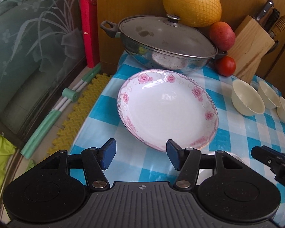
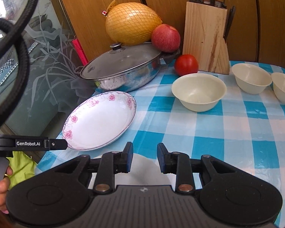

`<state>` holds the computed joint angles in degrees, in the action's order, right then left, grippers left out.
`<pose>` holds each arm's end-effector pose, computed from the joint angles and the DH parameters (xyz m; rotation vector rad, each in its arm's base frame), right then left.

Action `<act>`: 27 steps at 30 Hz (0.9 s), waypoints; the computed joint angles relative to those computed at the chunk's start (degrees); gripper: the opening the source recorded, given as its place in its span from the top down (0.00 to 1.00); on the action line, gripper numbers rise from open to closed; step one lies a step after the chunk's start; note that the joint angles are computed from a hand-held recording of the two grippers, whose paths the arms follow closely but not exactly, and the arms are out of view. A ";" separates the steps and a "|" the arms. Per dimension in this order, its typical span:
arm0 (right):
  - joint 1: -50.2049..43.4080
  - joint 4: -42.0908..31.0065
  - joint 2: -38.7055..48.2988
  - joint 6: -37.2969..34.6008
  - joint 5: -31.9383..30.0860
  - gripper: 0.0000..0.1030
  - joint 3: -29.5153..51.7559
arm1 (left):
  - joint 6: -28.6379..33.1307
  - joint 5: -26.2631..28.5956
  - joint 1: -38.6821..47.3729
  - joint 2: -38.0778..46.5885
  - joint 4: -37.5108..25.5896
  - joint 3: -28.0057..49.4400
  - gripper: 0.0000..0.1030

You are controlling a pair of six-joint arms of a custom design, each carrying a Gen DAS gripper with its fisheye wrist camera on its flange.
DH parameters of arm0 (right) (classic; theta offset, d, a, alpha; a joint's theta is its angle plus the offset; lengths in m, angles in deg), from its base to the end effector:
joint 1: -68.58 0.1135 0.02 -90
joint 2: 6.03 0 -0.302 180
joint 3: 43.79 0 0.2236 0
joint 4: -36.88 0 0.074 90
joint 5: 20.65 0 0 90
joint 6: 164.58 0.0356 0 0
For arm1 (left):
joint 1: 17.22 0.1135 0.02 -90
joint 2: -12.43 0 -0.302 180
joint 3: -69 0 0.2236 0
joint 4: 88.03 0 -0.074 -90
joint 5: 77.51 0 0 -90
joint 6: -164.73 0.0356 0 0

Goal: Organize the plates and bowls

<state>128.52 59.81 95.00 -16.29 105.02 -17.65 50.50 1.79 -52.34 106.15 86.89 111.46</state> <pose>0.1179 0.1623 0.1130 0.2189 2.2719 0.2965 0.2000 -0.1326 0.1497 0.1692 2.5319 -0.1735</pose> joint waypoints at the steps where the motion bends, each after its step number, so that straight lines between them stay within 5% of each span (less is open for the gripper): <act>1: -1.82 1.15 0.80 -1.80 -1.66 0.73 0.68 | -0.59 -0.10 0.88 0.68 -0.77 1.30 0.33; 4: -7.08 4.14 3.42 -6.40 -6.61 0.72 3.09 | -1.76 -0.10 4.24 3.22 -1.93 5.14 0.23; 11: -14.59 6.24 7.45 -12.82 -13.08 0.72 8.13 | 1.33 0.65 8.61 8.85 -1.07 7.67 0.23; 27: -20.87 4.23 13.62 -14.90 -18.67 0.72 14.39 | 2.63 -0.08 5.39 14.71 -3.32 12.59 0.28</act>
